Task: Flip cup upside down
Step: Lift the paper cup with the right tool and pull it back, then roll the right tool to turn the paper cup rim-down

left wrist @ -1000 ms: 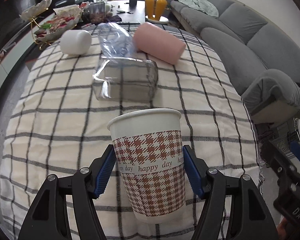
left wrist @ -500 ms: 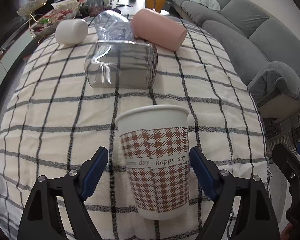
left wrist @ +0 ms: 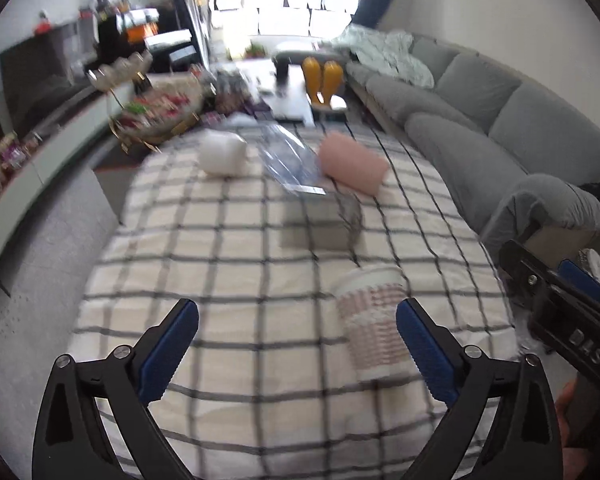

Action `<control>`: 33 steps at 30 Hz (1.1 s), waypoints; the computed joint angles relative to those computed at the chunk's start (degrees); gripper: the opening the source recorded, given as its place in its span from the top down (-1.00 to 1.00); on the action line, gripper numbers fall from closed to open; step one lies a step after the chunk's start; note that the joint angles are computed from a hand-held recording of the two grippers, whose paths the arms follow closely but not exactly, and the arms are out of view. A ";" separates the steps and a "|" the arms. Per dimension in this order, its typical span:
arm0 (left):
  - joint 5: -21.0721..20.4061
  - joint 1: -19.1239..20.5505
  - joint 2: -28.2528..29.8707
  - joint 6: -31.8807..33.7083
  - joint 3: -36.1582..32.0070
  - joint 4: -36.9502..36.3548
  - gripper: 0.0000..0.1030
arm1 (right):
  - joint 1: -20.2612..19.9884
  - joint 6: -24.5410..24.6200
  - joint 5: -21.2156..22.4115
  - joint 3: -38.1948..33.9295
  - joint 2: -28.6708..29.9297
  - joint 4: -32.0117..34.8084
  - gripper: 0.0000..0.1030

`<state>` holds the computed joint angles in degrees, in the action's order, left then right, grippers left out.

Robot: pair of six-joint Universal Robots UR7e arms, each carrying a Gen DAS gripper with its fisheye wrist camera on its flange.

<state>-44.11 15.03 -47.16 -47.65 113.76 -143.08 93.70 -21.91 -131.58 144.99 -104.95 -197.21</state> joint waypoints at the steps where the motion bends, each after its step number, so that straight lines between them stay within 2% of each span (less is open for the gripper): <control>1: 2.50 -0.55 -0.78 -0.02 1.45 -0.64 -1.00 | 0.34 -0.68 0.88 0.70 2.30 -4.20 -0.98; 4: 8.42 -1.57 -3.33 -0.86 5.87 -2.45 -1.00 | 1.14 -0.90 2.12 1.53 7.77 -9.24 -0.98; 11: 13.82 -2.06 -4.84 -3.57 13.06 -6.74 -1.00 | 1.16 -2.57 -0.04 2.95 17.83 -14.03 -0.95; 15: 14.10 -1.77 -4.86 -3.40 14.93 -9.55 -1.00 | -0.11 -4.60 -1.54 3.39 23.51 -20.76 -0.83; 17: 14.49 -1.86 -4.89 -3.83 15.61 -10.44 -1.00 | -0.86 -5.09 -1.46 3.37 25.07 -22.73 -0.69; 22: 14.01 -1.94 -5.14 -5.48 16.03 -9.49 -1.00 | -1.56 -6.84 -0.60 3.51 27.27 -26.92 -0.59; 33: 12.82 -1.45 -5.11 -6.64 15.56 -8.19 -1.00 | -2.76 -7.11 1.02 3.82 28.06 -25.80 -0.21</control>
<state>-31.29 13.58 -52.27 -54.29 129.32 -151.26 90.94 -29.02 -130.56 148.81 -76.89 -223.01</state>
